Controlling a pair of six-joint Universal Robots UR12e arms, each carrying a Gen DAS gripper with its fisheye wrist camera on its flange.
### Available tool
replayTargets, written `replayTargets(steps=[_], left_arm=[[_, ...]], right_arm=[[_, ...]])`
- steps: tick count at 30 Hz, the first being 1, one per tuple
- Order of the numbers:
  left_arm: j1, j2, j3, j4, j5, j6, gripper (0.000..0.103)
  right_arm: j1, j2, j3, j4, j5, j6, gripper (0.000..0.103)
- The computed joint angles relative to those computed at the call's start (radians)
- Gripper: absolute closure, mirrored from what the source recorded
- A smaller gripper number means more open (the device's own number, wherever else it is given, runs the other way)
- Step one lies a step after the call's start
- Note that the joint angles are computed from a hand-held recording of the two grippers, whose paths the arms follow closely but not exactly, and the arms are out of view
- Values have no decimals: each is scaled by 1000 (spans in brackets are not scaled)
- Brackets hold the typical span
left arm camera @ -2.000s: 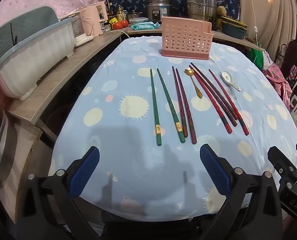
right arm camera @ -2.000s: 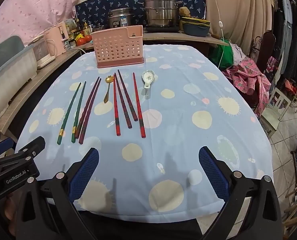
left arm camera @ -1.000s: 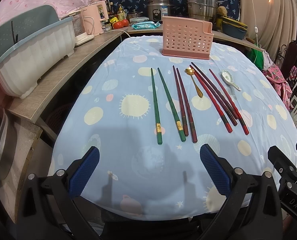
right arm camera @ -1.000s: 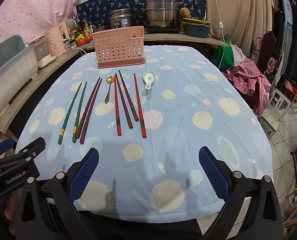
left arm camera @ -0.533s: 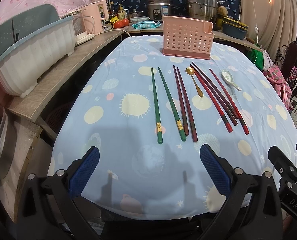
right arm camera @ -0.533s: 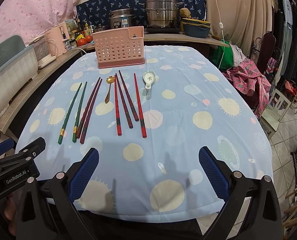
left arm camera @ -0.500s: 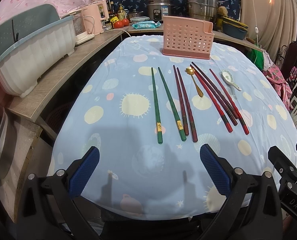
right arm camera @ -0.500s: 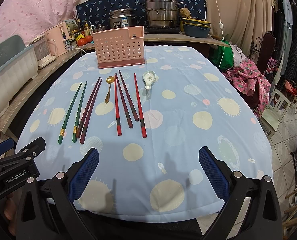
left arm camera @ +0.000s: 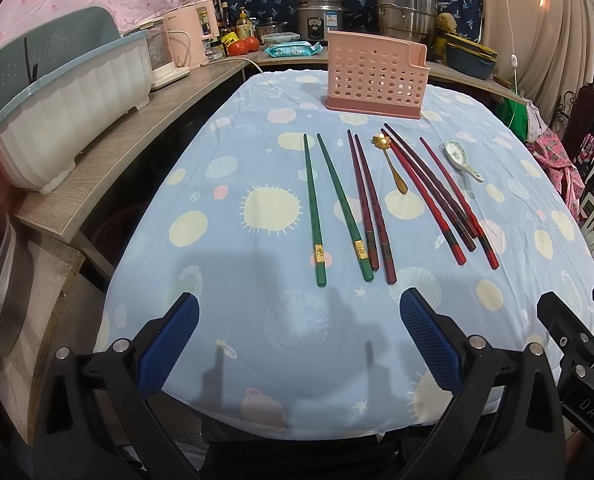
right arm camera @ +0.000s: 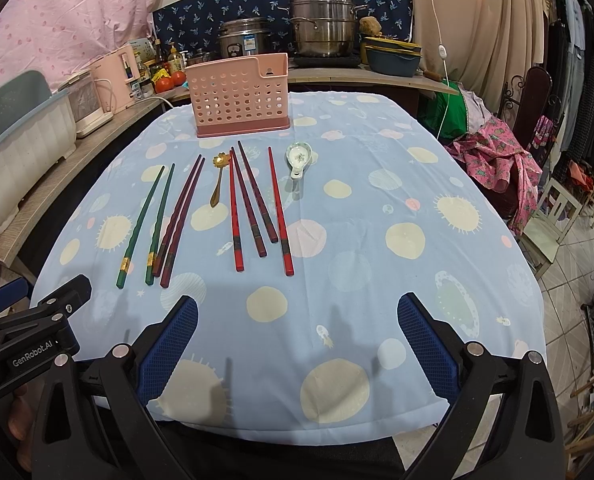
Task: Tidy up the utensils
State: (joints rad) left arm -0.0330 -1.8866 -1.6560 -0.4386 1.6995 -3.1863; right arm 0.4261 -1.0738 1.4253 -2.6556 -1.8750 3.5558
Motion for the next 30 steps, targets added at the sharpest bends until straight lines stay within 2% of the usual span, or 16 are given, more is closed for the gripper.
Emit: replayTargets(steps=[30], left_arm=[[1, 0, 1, -3, -3, -1, 7]], right_arm=[[2, 1, -4, 1, -3, -2, 7]])
